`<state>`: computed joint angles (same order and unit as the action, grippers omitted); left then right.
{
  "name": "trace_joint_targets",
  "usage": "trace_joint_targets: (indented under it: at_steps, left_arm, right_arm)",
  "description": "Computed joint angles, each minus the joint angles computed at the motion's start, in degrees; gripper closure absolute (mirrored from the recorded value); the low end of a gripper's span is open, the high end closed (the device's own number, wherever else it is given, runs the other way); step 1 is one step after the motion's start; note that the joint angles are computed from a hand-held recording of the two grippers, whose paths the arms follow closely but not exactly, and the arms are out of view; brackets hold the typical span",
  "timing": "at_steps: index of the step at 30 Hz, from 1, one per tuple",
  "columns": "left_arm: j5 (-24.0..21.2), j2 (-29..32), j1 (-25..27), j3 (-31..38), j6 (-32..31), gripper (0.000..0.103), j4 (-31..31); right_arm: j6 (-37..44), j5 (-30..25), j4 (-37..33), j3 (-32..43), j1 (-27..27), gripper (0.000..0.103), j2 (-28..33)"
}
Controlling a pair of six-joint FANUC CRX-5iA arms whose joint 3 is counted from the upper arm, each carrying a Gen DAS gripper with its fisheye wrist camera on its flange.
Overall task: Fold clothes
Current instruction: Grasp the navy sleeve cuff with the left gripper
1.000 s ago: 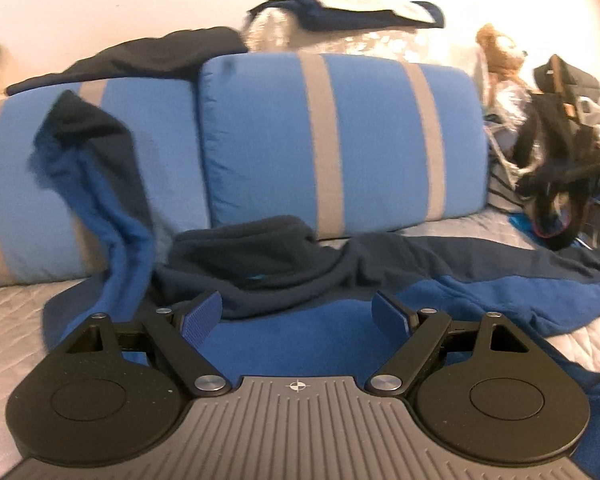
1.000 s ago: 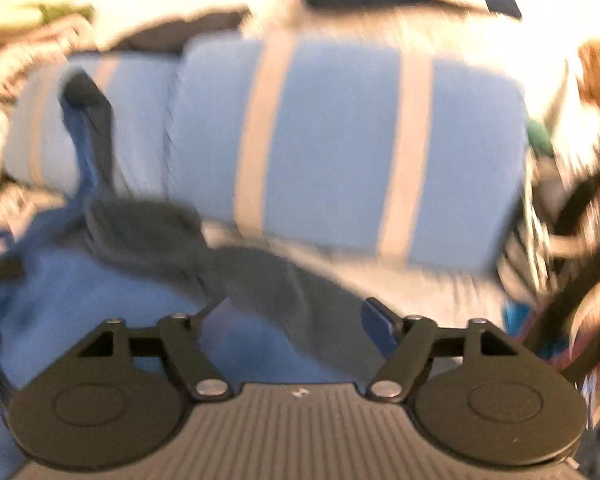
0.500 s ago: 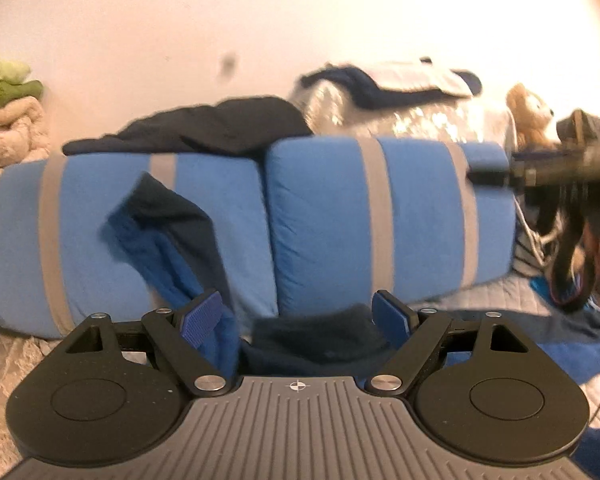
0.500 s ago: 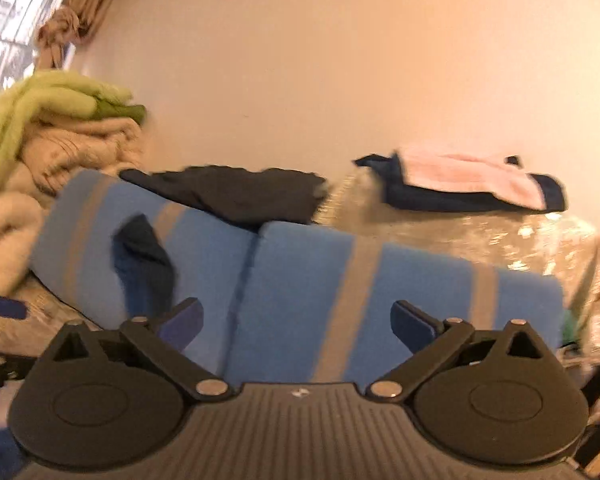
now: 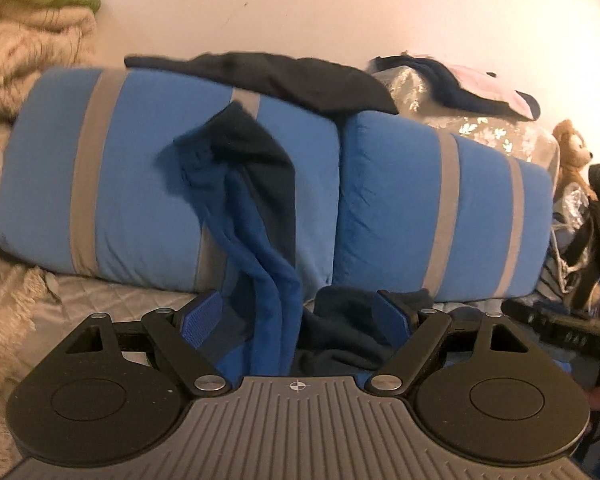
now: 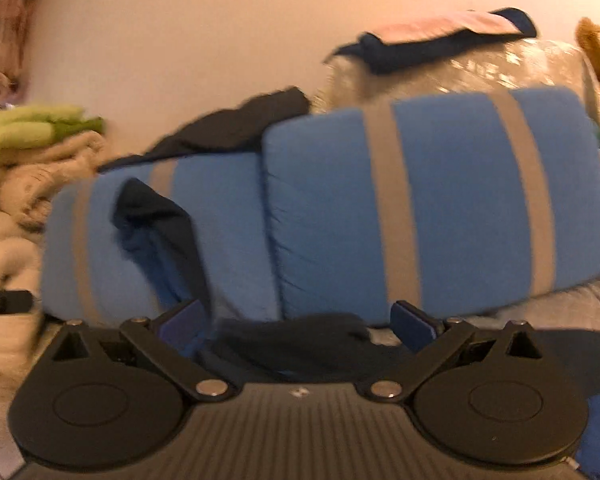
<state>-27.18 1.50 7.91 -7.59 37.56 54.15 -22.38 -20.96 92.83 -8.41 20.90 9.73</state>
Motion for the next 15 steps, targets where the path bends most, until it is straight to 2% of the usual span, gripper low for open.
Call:
trace_joint_targets:
  at_steps: [3,9,13,15]
  left_arm:
    - [-0.62,2.53,0.1,1.41,-0.93,0.02,1.28]
    - [-1.5,7.98,-0.24,5.11,0.61,0.02,3.57]
    - [-4.44,12.88,0.41,10.9,9.21,0.021,-1.14]
    - [-5.62,15.33,0.65,13.6,13.67,0.021,-2.64]
  right_arm:
    - [9.77,-6.58,-9.28,1.65,3.07,0.0,1.6]
    - [19.78,-11.99,-15.79,4.68,5.54,0.0,3.81]
    - [24.64,-10.55,-21.39,5.64,6.26,0.0,4.09]
    - [24.62,-8.63,-22.57,5.19,6.13,0.0,3.64]
